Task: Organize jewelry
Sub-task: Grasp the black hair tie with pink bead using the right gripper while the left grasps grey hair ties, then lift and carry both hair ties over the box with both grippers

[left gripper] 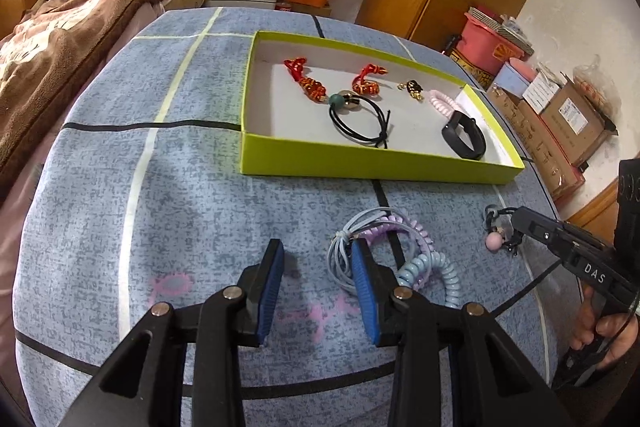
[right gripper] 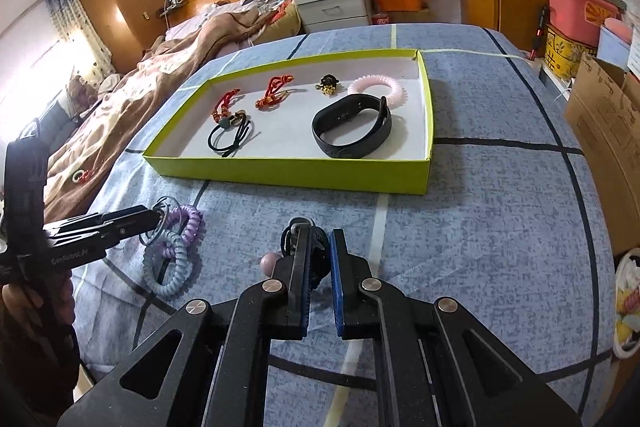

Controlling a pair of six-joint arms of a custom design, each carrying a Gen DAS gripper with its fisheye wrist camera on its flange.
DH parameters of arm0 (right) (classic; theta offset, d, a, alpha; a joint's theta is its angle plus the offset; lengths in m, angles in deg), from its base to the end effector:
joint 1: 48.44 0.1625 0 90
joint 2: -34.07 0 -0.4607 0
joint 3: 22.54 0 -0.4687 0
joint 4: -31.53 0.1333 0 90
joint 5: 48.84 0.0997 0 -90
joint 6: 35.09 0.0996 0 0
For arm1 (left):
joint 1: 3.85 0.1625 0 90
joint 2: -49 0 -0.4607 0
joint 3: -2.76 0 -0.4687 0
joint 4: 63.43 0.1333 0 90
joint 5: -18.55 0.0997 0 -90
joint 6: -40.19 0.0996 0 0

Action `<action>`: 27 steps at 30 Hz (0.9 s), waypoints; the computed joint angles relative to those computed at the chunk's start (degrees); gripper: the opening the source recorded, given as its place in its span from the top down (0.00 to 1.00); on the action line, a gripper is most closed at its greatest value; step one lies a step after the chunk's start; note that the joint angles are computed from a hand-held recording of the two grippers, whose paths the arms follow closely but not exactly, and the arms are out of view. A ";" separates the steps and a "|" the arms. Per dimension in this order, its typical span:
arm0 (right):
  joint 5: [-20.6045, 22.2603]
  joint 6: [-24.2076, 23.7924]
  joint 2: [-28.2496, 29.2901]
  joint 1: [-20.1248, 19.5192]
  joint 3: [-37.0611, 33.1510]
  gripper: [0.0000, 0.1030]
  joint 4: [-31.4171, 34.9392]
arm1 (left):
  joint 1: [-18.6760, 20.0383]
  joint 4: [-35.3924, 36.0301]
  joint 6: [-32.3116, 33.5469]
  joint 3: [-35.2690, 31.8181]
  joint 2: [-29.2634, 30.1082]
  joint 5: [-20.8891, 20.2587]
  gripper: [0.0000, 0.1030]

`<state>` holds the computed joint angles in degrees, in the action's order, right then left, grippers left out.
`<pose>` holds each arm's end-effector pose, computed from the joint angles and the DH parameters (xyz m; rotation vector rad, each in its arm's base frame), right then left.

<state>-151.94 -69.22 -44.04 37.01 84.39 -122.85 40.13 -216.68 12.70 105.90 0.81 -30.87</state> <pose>0.0594 -0.6498 0.3664 0.5800 -2.5776 0.6985 -0.3560 -0.6188 0.0617 0.3451 2.5426 -0.7166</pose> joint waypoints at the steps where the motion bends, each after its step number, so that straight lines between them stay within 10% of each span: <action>1: 0.04 -0.11 0.01 0.03 -0.01 0.91 0.01 | -0.13 0.80 -0.21 -0.06 0.04 1.04 0.78; 5: -0.10 -0.45 -0.11 -0.09 0.19 0.91 0.00 | 0.02 1.49 -0.36 0.37 -0.54 1.81 0.91; 27: -4.39 -2.94 0.94 0.94 0.38 0.88 1.00 | -0.23 3.92 0.38 -0.91 0.32 4.16 0.91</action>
<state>-156.33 -72.16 -43.10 37.96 84.77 -121.84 39.89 -212.76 13.07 104.99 1.13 -26.71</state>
